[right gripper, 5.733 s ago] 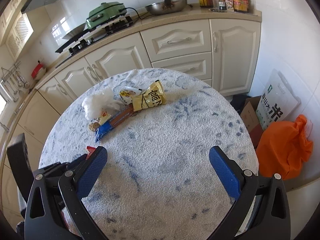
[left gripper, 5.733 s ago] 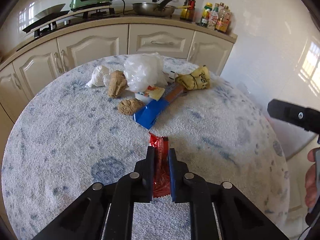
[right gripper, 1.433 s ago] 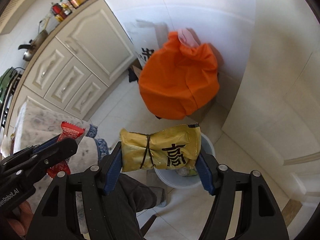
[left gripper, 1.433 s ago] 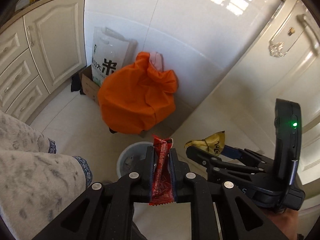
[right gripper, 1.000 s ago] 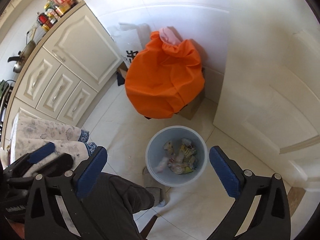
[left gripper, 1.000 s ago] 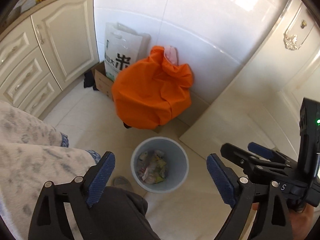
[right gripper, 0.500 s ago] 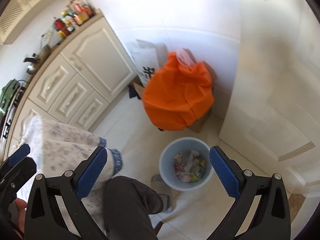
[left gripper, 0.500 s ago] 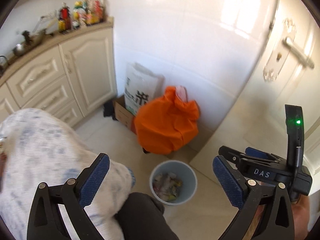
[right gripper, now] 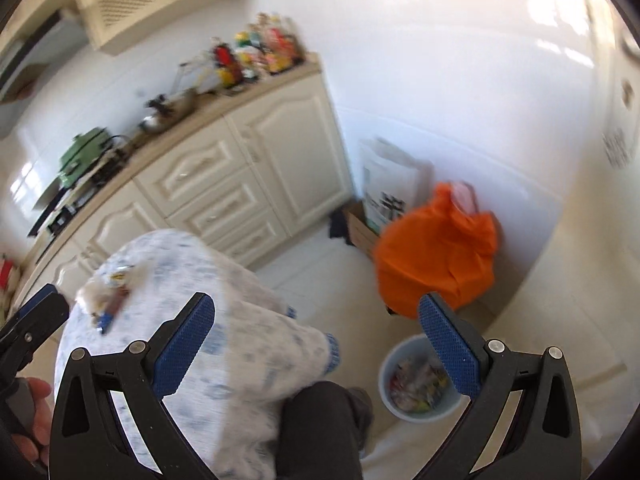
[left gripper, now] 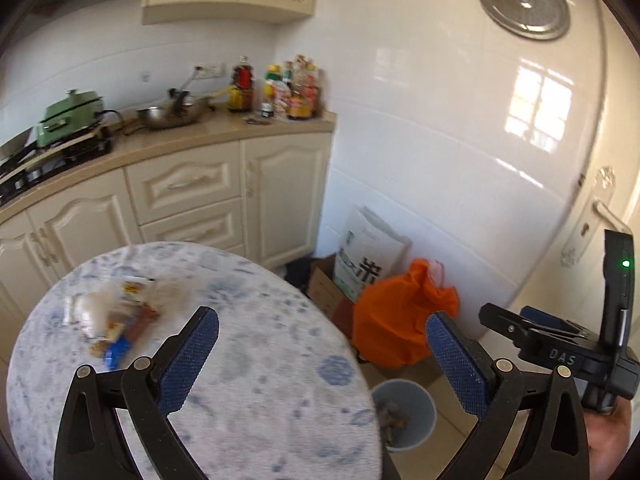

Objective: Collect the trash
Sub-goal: 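Return both open tools to the table pile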

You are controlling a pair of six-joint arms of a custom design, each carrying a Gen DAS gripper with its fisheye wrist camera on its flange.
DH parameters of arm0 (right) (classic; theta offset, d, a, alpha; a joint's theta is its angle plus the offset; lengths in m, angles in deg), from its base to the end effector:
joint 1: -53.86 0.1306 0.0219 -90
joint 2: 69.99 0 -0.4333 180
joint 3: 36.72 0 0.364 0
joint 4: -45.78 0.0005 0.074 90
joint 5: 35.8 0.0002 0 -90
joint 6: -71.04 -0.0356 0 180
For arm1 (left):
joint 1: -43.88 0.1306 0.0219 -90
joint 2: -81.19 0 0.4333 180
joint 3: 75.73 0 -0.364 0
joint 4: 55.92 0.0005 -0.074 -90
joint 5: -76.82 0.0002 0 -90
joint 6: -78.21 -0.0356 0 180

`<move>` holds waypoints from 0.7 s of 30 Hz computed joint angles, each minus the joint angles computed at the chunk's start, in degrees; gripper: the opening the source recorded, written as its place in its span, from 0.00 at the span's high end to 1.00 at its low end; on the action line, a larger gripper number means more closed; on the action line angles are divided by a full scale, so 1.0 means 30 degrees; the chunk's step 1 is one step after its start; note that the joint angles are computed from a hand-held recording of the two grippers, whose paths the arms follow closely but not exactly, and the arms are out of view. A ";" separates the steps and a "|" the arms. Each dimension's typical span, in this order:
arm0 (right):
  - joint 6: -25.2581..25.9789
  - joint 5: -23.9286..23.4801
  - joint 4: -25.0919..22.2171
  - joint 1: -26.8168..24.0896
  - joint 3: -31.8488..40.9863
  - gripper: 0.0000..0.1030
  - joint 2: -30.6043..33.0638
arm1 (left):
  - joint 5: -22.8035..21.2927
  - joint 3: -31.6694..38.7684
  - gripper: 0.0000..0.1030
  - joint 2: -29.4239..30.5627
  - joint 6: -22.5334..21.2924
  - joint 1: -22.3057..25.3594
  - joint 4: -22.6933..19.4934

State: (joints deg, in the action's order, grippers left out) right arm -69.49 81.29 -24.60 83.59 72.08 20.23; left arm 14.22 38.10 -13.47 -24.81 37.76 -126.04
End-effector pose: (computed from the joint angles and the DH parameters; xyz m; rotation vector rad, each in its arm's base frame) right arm 0.3850 0.2006 0.5967 0.6143 2.2657 0.0912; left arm 0.3814 -0.0579 0.6658 0.6119 2.1597 -0.4827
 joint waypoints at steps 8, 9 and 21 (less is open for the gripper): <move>0.2842 0.0468 -0.0032 0.1830 0.5106 0.00 0.3189 | 0.2315 0.1846 0.01 -0.0189 -0.1290 0.5194 -0.1968; 0.3315 0.0378 -0.0048 0.2050 0.5958 0.00 0.3755 | 0.2489 0.1941 0.01 -0.0244 -0.1461 0.5791 -0.2053; 0.6315 -0.0948 -0.1002 0.3673 1.2679 0.00 0.8458 | 0.3236 0.2102 0.01 -0.0593 -0.2130 1.1372 -0.2514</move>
